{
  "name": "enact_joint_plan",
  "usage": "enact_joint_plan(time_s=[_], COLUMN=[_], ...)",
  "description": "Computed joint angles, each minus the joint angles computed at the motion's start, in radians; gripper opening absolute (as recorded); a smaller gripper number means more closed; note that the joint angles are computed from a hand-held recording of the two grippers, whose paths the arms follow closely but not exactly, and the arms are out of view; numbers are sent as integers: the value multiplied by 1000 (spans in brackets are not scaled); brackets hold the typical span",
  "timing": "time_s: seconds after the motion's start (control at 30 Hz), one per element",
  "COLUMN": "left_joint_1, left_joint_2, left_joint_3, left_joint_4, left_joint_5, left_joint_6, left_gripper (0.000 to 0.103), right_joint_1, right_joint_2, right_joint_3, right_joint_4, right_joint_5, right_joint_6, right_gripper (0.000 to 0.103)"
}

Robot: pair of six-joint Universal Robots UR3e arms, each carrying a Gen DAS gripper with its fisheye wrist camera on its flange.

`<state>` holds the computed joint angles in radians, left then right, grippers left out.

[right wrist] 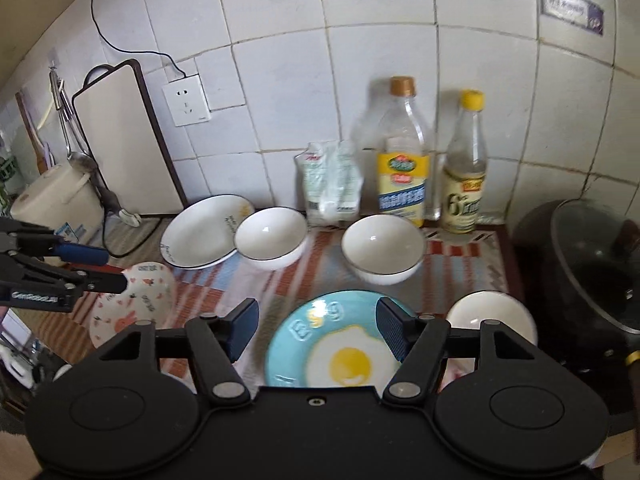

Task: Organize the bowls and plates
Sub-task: 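Move the right gripper to the rim of the blue egg plate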

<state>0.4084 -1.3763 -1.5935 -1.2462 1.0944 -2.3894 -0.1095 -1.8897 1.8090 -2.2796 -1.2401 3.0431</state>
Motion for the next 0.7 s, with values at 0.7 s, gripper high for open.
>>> enact_joint_plan(time_s=[0.7], left_joint_1=[-377], left_joint_2=[-315], left_joint_3=[-132], left_joint_4=[436], left_joint_5=[227], left_joint_6=[-347], left_gripper=[57], right_joint_1=[-180], right_joint_2=[-36], right_joint_3=[429], right_joint_4=[-357], right_joint_5=[24], right_joint_6=[-43], right_gripper=[70])
